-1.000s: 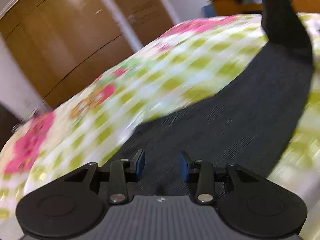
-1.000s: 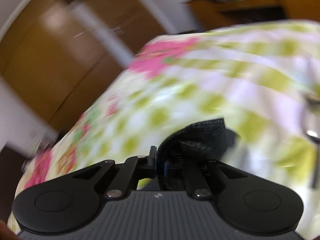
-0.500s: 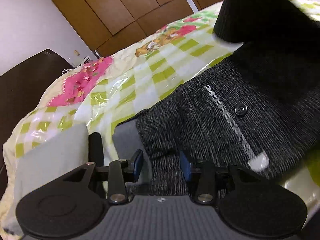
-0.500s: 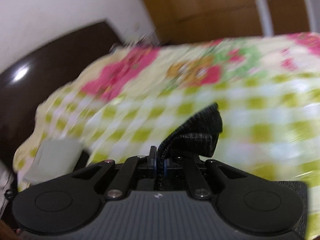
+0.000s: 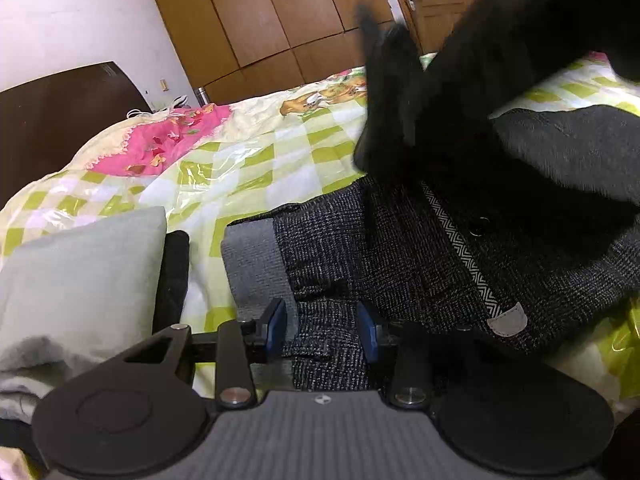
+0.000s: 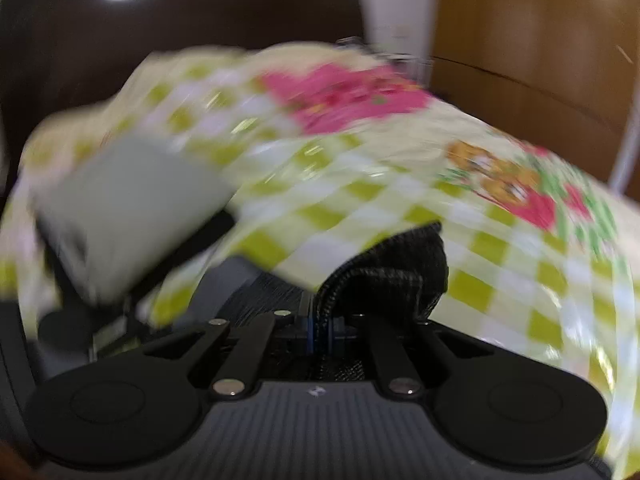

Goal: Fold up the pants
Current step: 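Lift the hems with the right gripper and fold them onto the waistband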

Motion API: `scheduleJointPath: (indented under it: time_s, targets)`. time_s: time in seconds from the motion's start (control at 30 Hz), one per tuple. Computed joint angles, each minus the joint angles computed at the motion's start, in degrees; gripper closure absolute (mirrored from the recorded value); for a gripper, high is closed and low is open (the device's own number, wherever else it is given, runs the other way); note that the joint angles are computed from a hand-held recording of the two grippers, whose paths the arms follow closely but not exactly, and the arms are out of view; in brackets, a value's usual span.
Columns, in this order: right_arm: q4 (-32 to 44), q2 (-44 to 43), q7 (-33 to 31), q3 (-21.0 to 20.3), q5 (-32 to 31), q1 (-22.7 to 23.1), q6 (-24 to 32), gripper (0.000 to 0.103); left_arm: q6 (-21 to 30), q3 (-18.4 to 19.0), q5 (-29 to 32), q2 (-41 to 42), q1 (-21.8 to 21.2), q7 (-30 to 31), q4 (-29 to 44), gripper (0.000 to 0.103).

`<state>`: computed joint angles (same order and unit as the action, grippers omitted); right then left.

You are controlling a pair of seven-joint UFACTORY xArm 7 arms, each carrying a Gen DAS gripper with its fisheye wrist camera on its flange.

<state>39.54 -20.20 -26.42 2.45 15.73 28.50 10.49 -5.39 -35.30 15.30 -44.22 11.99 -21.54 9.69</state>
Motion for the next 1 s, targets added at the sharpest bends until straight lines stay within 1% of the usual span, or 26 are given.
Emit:
scheduleJointPath:
  time_s: [0.03, 0.1, 0.17, 0.23, 0.33, 0.43, 0.5, 0.63, 0.7, 0.77, 0.83, 0.97, 1.0]
  targets:
    - [-0.5, 0.4, -0.9, 0.9, -1.4, 0.1, -0.1, 0.096, -0.5, 0.1, -0.2, -0.3, -0.1, -0.2, -0.5, 0.053]
    - [-2.7, 0.9, -0.5, 5.5, -7.8, -3.0, -3.8, 0.096, -1.3, 0.6, -0.6, -0.7, -0.7, -0.3, -1.4, 0.053]
    - [-4.4, 1.3, 1.0, 8.3, -12.5, -5.6, -7.3, 0.096, -2.2, 0.4, -0.8, -0.2, -0.1, -0.1, -1.4, 0.053]
    - [-4.7, 1.8, 3.2, 9.1, -14.7, -6.5, -8.0, 0.096, -2.8, 0.5, -1.2, 0.2, 0.1, 0.4, -1.4, 0.053]
    - [-6.3, 1.1, 6.1, 12.0, -19.7, -9.8, -10.6, 0.096, -3.7, 0.5, -1.9, 0.4, 0.3, 1.1, -1.7, 0.053]
    - [-5.6, 1.3, 8.3, 10.8, -20.3, -8.7, -9.6, 0.096, -3.9, 0.2, -2.8, 0.3, 0.3, 1.4, -1.9, 0.053]
    - [-5.1, 1.9, 9.3, 9.7, -20.1, -7.5, -9.2, 0.095, -3.9, 0.7, -3.2, 0.2, -0.3, 1.7, -2.2, 0.053]
    - [-4.9, 1.8, 12.5, 10.2, -20.6, -7.9, -10.9, 0.097, -3.6, 1.4, -3.7, -0.7, -1.6, 1.9, -3.0, 0.053]
    - [-5.0, 1.2, 12.8, 9.1, -20.5, -6.7, -11.7, 0.097, -3.9, 1.0, -3.8, -0.5, -1.3, 2.0, -3.0, 0.053]
    - [-5.3, 0.7, 12.9, 9.6, -21.5, -7.2, -13.5, 0.097, -3.8, 0.8, -3.9, -0.2, -1.1, 2.0, -2.8, 0.053]
    - [-5.3, 0.7, 12.2, 8.3, -21.8, -5.4, -14.2, 0.097, -4.2, 0.7, -4.1, -0.1, -1.0, 2.0, -2.9, 0.054]
    - [-5.3, 1.5, 12.7, 9.3, -22.3, -6.0, -15.7, 0.097, -4.3, 0.7, -4.5, -0.1, -1.2, 1.9, -3.0, 0.054]
    - [-5.2, 1.8, 12.7, 7.7, -21.8, -4.4, -15.7, 0.097, -4.4, 0.5, -4.5, 0.0, -1.0, 2.0, -3.0, 0.054]
